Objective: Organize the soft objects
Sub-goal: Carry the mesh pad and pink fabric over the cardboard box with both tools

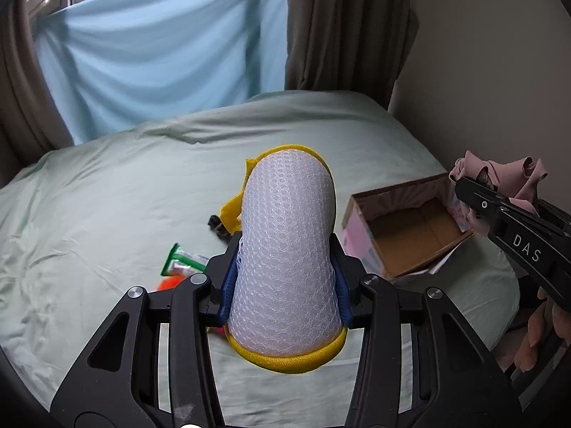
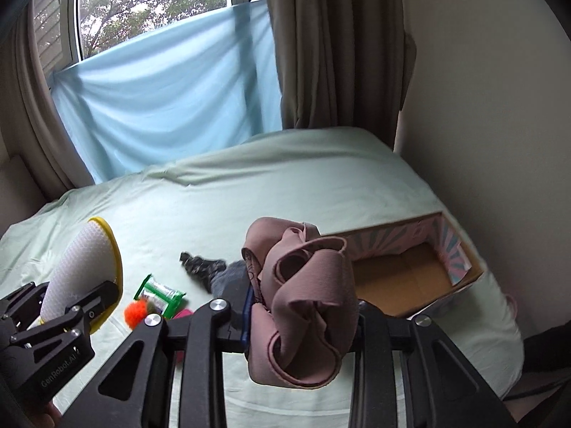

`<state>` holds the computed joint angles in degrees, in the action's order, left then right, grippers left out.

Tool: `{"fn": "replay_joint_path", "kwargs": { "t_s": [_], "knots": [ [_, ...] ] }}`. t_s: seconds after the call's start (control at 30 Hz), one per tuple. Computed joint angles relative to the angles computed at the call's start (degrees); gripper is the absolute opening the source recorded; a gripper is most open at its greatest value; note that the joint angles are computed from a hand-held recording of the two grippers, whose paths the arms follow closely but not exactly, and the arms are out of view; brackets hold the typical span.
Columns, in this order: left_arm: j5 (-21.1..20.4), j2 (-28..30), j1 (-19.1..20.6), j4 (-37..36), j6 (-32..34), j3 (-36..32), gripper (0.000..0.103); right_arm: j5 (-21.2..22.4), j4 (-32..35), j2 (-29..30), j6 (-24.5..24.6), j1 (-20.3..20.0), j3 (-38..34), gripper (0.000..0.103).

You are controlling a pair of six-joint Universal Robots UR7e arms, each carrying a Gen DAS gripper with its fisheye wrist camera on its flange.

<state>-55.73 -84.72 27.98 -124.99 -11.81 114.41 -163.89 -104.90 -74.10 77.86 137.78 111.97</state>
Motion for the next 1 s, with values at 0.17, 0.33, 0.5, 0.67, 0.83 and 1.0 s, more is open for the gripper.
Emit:
{"fn": "replay_joint_path", "kwargs": {
  "t_s": [0.17,0.33,0.5,0.67,0.83,1.0],
  "knots": [
    [-0.38,7.28,-3.64,-1.36,-5.49,-2.62,0.04,0.79,2.28,-8.73,-3.81,-1.74,2.04,0.028],
    [-2.0,15.45,-5.74,-2.13,-11.05,-5.26,0.04,3.99,-2.11,-16.94,-13.92,-5.92,5.32,0.028],
    [-4.81,23.69,-5.29,-2.34,-15.45,-9.0,0.04,8.77,-6.42,-23.57,-25.41,-13.35,7.71,0.028],
    [-7.73,32.67,-3.64,-1.2,-16.49,-13.88,0.04,13.58,-11.87,-27.66,-34.42,-22.55,10.27,0.028],
    [-10.35,39.96,-1.83,0.7,-16.58,-17.62,0.04,21.45,-17.33,-30.69,-42.54,-33.45,12.24,0.028],
    [-12.79,46.75,0.15,5.16,-18.43,-22.58,0.04,29.08,-19.11,-31.25,-48.42,-42.52,12.57,0.028]
  ]
}}
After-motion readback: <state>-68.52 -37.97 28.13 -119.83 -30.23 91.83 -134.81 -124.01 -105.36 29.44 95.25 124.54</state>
